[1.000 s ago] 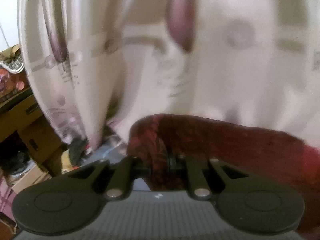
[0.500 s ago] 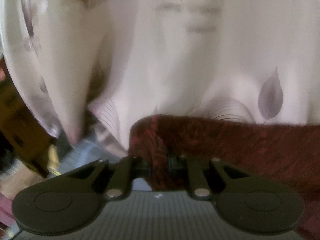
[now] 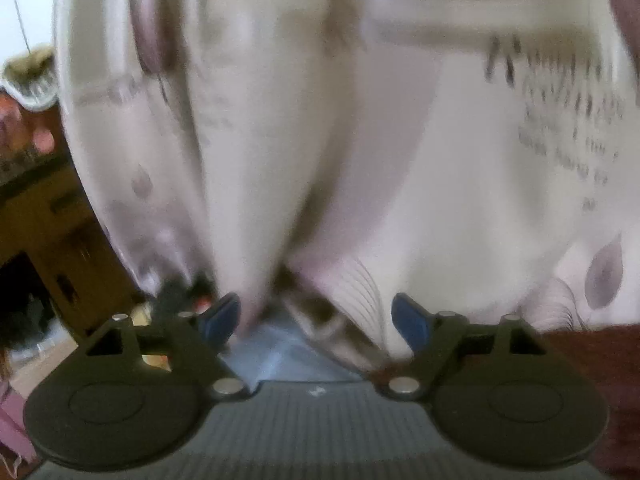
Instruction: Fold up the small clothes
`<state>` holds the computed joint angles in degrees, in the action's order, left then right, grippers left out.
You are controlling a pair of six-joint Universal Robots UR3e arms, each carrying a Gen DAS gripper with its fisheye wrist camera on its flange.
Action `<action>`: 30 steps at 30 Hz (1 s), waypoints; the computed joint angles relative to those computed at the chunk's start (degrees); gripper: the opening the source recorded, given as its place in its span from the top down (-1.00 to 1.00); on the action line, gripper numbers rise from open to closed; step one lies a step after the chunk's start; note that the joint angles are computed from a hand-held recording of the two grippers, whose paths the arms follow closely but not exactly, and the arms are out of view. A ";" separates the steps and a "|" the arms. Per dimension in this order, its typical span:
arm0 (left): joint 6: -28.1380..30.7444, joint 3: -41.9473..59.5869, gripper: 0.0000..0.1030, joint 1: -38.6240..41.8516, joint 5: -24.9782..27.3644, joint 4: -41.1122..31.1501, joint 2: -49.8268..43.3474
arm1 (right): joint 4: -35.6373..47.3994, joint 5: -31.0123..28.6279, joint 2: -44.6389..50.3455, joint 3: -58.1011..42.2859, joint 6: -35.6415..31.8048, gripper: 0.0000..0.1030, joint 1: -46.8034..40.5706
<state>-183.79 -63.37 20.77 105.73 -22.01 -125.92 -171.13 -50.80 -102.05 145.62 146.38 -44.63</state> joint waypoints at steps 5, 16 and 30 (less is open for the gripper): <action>2.91 -12.13 -0.61 2.37 -4.16 5.81 6.47 | 1.72 -0.07 -0.16 -1.08 1.75 -1.00 1.44; -12.88 -49.20 -0.59 16.07 -34.86 16.44 19.35 | 5.13 0.29 -3.28 -1.28 0.35 -1.00 2.30; -38.33 -35.18 0.41 14.23 -36.72 31.48 -0.05 | -2.87 -8.19 2.96 -2.81 3.11 -1.00 11.83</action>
